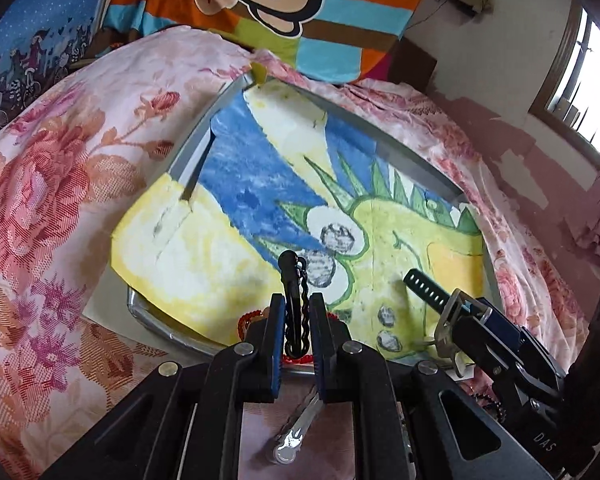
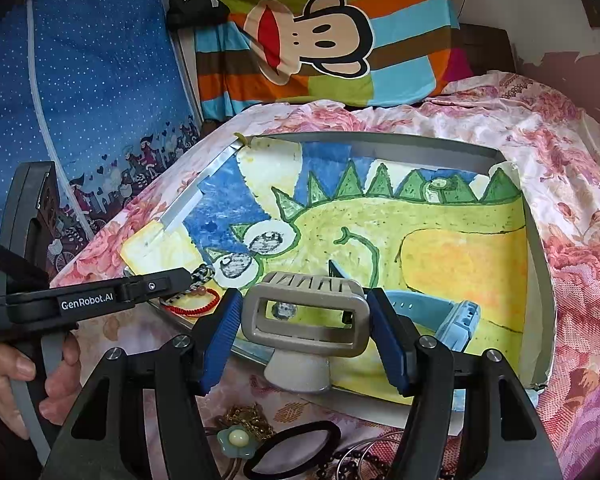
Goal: Organize jewelry
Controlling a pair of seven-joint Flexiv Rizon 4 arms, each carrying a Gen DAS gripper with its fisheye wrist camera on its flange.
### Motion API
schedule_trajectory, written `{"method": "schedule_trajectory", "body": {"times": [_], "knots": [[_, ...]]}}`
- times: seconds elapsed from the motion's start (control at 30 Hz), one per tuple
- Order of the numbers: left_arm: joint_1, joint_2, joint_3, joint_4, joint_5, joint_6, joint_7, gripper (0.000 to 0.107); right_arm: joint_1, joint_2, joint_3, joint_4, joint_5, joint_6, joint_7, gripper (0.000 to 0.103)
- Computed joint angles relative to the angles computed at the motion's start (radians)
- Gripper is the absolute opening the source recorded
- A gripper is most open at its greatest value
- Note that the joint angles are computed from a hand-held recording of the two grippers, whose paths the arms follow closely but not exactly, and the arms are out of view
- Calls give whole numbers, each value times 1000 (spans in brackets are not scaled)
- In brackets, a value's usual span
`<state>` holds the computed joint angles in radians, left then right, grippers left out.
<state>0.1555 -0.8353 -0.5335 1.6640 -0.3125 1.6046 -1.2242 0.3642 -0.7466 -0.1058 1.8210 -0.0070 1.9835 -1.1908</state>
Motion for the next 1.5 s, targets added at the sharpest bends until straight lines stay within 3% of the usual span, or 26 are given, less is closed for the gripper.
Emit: {"method": "schedule_trajectory", "body": {"times": [0.23, 0.43, 0.5, 0.57, 0.63, 0.7, 0.83, 0.97, 1.1, 1.3, 1.5], "knots": [[-9, 20, 20, 3, -14, -27, -10, 12, 12, 15, -11, 23, 15, 29, -16, 68], [17, 53, -10, 44, -27, -7, 3, 25, 114, 59, -108, 82, 134, 75, -75, 79], [25, 77, -18, 73, -16, 27, -1, 36, 146, 79, -134, 104, 184, 96, -102, 85], [44, 93, -40, 103, 3, 71, -14, 71, 167, 103, -146, 132, 228, 120, -131, 90], [101, 100, -110, 161, 45, 179, -44, 78, 207, 130, -169, 169, 292, 155, -172, 94], [135, 119, -140, 194, 89, 202, -66, 80, 242, 156, -184, 200, 357, 184, -218, 99], [104, 192, -77, 270, 155, 307, -125, 96, 294, 209, -198, 252, 467, 247, -319, 101], [108, 231, -62, 325, 231, 405, -195, 102, 317, 266, -174, 306, 560, 324, -408, 101], [96, 273, -24, 393, 303, 511, -263, 103, 301, 325, -110, 364, 624, 399, -455, 102], [-8, 341, 122, 491, 353, 636, -307, 103, 274, 387, -9, 441, 700, 485, -514, 102], [-59, 404, 226, 597, 415, 695, -377, 103, 261, 437, 86, 494, 808, 493, -582, 102]]}}
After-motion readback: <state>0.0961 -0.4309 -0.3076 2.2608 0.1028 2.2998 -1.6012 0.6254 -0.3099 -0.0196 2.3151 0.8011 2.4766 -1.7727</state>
